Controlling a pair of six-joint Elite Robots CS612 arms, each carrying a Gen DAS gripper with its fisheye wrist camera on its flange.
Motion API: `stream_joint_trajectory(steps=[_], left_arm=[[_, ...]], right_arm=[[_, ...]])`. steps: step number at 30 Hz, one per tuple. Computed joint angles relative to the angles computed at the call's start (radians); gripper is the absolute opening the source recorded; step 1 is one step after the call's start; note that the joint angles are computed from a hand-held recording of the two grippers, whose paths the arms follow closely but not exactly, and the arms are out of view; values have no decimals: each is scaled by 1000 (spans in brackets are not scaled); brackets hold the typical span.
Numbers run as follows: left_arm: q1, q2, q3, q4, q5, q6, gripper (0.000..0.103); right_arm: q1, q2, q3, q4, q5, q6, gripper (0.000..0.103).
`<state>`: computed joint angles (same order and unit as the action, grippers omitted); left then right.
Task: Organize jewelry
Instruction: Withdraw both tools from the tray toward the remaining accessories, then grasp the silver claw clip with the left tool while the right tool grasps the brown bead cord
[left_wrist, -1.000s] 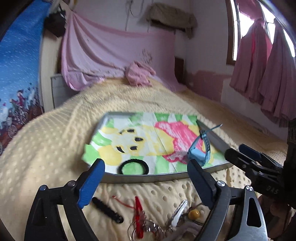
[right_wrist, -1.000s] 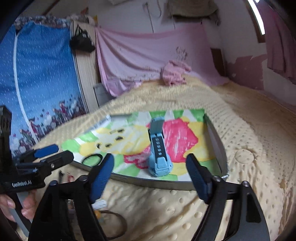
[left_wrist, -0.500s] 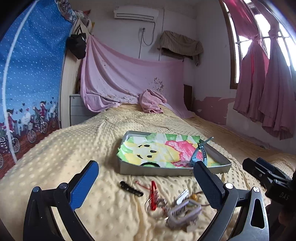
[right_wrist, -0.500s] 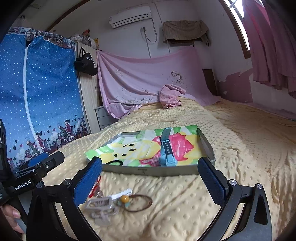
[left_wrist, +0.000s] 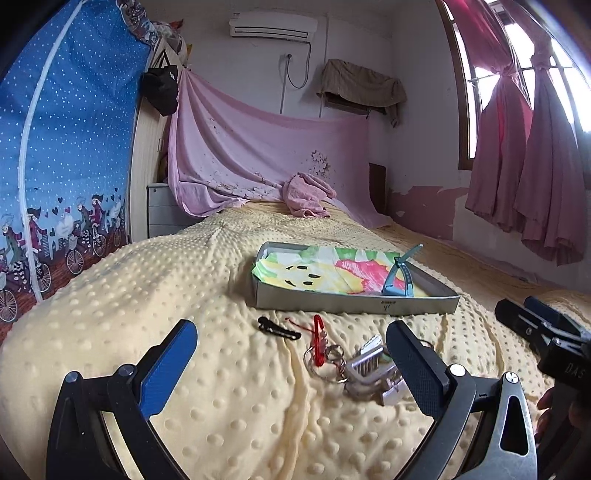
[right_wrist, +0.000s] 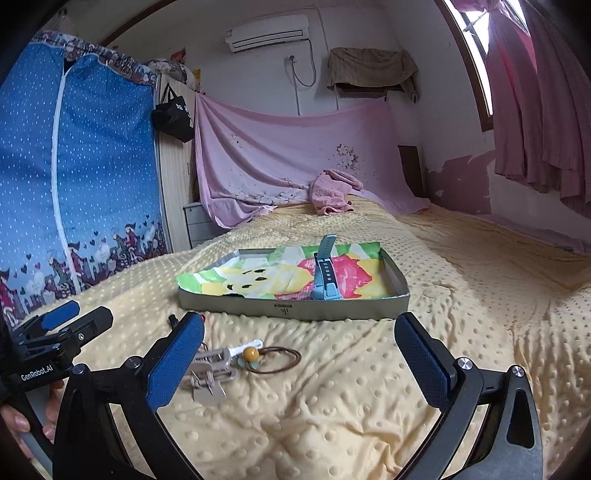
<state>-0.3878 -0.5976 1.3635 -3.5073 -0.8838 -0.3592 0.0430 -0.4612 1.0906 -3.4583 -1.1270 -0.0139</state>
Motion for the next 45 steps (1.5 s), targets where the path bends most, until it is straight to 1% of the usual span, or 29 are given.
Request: stream_joint_trajectory(steps=[5,9,13,17,20,24,26,27,28,30,32,34,35,36,37,39,40,41,42,44,45], left_arm=[[-1,2,10,10,2,-25,103],[-2,8,7,-1,4,-17,103],[1,14,-7,10,-17,-11,103],[8,17,-24,41,-55,-14,103],[18,20,-35,60,-114,-14,103],[27,23,-43,70,-189,-15,102],[35,25,-51,89,-238,-22,95],[37,26,-55,101,-259,-30,90],[41,27,-61,115,-280,-40,88],[50,30,-71,143,-326,-71,80],[60,34,-83,173,-372,-106,74],[67,37,-90,194,-406,-136,66],[72,40,-96,204,-430,-154,64],[78,43,-101,209,-458,-175,59],[84,47,-106,215,-490,-196,56],[95,55,-117,229,-545,-235,42],[100,59,-123,235,-570,-252,39],[102,63,-126,232,-588,-263,38],[104,67,-128,223,-603,-271,37],[105,70,-130,214,-616,-271,34],[106,72,-131,209,-626,-271,32]], right_arm=[[1,-4,5,-1,-9,0,101],[0,-2,-1,17,-9,7,101],[-2,3,-20,66,-1,10,101],[-2,16,-53,109,5,0,101],[2,27,-81,145,5,-23,101],[4,41,-119,210,22,-40,101],[5,50,-143,257,33,-56,101],[6,55,-156,282,36,-64,99],[7,59,-164,298,40,-68,96],[9,67,-188,358,48,-87,80],[12,75,-206,400,47,-102,71],[17,87,-233,448,47,-122,67],[20,96,-253,478,46,-137,62],[23,102,-267,501,44,-149,56],[26,107,-279,524,40,-161,55],[32,117,-304,579,32,-183,51],[33,123,-316,603,31,-190,49],[34,128,-327,628,31,-194,44],[36,132,-338,653,30,-198,41],[36,139,-350,681,38,-198,41],[36,143,-356,693,46,-196,39]])
